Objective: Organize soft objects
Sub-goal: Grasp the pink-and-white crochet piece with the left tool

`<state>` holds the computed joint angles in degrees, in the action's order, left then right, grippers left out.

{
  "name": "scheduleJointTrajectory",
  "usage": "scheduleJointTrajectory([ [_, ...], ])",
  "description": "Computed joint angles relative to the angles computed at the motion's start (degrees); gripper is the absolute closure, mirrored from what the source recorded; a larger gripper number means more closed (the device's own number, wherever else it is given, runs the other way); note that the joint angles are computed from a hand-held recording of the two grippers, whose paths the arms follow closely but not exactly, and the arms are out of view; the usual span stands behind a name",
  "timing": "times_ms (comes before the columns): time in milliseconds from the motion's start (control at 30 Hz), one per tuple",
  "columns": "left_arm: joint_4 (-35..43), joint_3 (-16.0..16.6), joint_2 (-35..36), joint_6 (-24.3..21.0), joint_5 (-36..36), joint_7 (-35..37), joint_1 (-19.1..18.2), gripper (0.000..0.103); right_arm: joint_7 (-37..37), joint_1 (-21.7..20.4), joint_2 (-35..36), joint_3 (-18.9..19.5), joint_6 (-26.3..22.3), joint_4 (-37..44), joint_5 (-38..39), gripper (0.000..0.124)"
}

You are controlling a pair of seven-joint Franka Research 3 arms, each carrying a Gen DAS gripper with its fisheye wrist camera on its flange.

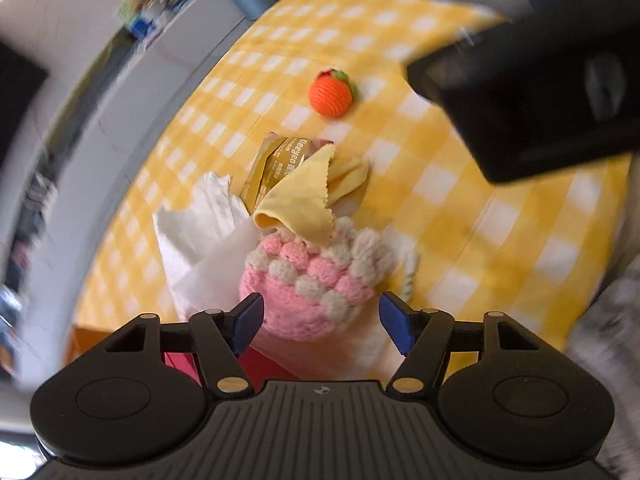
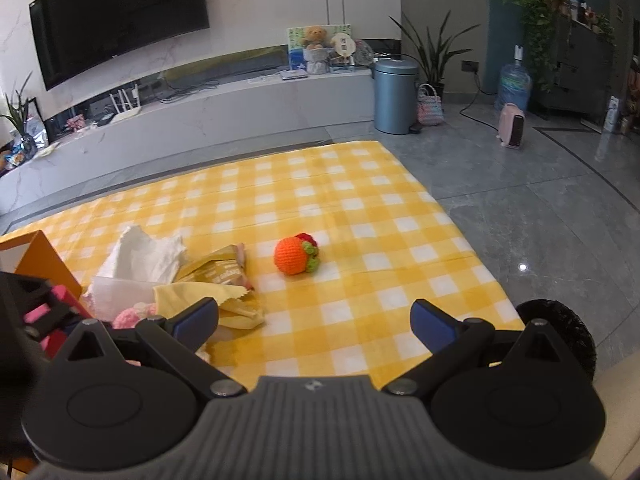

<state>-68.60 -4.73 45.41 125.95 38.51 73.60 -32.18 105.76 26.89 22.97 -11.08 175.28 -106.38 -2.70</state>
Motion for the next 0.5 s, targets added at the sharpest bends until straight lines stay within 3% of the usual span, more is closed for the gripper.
scheduleJointTrajectory([
  [100, 1.29, 1.45, 1.37, -0.95, 1.85, -2.59, -1.38, 0.025, 5.86, 4.95, 0.50, -6.22, -1.14, 0.29, -4.58, 0.024],
  [233, 2.41, 1.30, 2.82, -0.81, 1.62, -3.28, -1.06, 0.030, 4.88, 1.18, 0.00, -2.42, -0.92, -0.16, -2.38, 0.024],
  [267, 2.31, 1.30, 2.97, -0.77, 1.58, -3.29, -1.04, 0.037, 5.82, 2.03, -0.03, -3.43, -1.04, -0.26, -3.02, 0.024],
  [300, 2.30, 1.02, 3.04, -0.85, 1.12, -3.12, -0.88, 0.054, 6.88, 2.90, -0.01, -4.51, -1.12, -0.33, -3.81, 0.024],
  [333, 2.25, 0.42, 2.93, -1.16, 0.05, -2.65, -0.45, 0.061, 7.23, 2.82, 0.00, -4.50, -1.23, -0.33, -4.06, 0.024],
  [433, 0.32, 0.74, 2.01, -0.34, 0.06, -3.79, -0.50, 0.070, 5.55, -0.27, -0.04, -1.06, -1.40, -0.21, -2.42, 0.024],
  [500, -1.94, 0.48, 0.55, 0.65, 0.32, -3.96, -0.22, 0.073, 5.80, 0.02, 0.15, -1.37, -1.77, 0.01, -2.64, 0.024],
])
